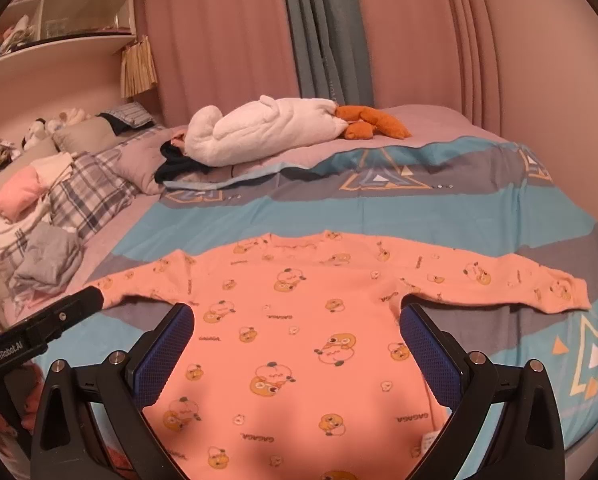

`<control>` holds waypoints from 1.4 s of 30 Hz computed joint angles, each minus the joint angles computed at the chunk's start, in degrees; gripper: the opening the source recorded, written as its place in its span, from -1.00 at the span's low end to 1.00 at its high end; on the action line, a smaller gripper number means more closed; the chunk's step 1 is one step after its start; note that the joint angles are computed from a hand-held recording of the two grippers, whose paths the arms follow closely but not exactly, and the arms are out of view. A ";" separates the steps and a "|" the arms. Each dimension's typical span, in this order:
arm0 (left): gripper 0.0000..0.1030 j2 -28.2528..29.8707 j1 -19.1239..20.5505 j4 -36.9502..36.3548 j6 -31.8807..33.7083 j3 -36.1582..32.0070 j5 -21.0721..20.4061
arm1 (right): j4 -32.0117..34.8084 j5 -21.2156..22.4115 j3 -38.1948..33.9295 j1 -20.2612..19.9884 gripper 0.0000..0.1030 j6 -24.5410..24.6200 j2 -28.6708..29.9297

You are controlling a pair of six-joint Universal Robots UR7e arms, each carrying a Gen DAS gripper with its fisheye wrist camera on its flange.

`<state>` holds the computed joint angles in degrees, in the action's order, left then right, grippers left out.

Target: Fold small clothes

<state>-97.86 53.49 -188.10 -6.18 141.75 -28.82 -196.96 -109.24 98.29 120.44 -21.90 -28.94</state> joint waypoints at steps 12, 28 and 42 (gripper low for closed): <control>0.96 1.44 1.46 3.93 -1.63 -1.36 2.16 | 1.97 1.22 -0.46 -0.61 0.98 1.72 0.14; 0.96 3.04 1.87 5.96 -1.93 -2.28 1.80 | 2.38 1.56 -0.26 -1.37 0.98 3.14 -0.32; 0.96 3.40 2.25 7.08 -2.43 -2.50 1.45 | 2.85 2.17 -0.19 -2.10 0.98 4.21 -0.69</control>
